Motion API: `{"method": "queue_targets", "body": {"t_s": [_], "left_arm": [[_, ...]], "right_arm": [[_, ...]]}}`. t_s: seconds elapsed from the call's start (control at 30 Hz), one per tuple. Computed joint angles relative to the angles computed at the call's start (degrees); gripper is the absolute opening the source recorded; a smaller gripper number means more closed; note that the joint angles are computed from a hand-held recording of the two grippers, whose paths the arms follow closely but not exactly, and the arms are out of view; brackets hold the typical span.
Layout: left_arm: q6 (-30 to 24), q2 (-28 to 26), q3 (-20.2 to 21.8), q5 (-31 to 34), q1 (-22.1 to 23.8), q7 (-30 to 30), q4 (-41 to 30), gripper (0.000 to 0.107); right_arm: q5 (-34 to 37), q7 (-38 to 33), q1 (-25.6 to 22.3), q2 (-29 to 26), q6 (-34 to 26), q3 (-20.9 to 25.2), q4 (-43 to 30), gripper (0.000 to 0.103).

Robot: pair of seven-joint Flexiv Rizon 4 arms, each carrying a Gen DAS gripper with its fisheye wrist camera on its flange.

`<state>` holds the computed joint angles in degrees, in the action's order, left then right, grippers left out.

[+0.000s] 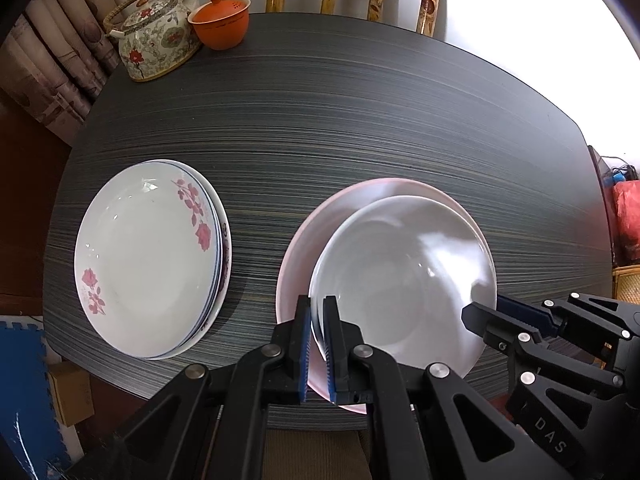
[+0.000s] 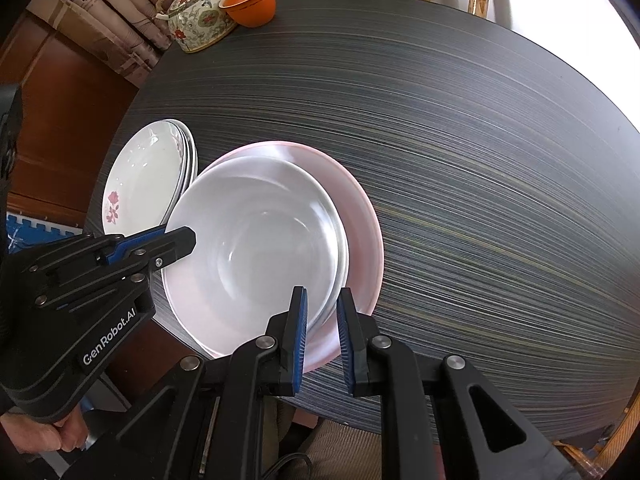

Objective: Organize plates and bowls

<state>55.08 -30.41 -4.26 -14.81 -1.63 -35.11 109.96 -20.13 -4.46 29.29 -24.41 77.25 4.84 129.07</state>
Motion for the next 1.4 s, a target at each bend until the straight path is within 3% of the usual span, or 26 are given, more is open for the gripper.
{"method": "queue_targets", "body": {"t_s": [0.67,1.0,1.2,1.4], "left_arm": [[1.4,1.3,-0.5,-1.1,0.3,1.3,1.6,0.006],[1.3,1.7,-1.1,-2.5,0.8,2.8,1.6,0.007],[-0.2,2.2,-1.6,-4.5,1.5,3.9,1.2,0.023],[-1.6,2.5,-1.3,-5.7,1.8,4.1,0.7,0.027]], "right_arm": [[-1.0,1.4,0.7,0.2,0.9,-0.8,0.4,0.016],[-1.1,1.2,0.9,0.4,1.6,-1.2,0.6,0.024],[-2.5,2.5,1.8,1.3,1.8,-2.6,1.3,0.026],[-5.5,5.2,2.8,2.7,2.6,-4.6,2.4,0.028]]}}
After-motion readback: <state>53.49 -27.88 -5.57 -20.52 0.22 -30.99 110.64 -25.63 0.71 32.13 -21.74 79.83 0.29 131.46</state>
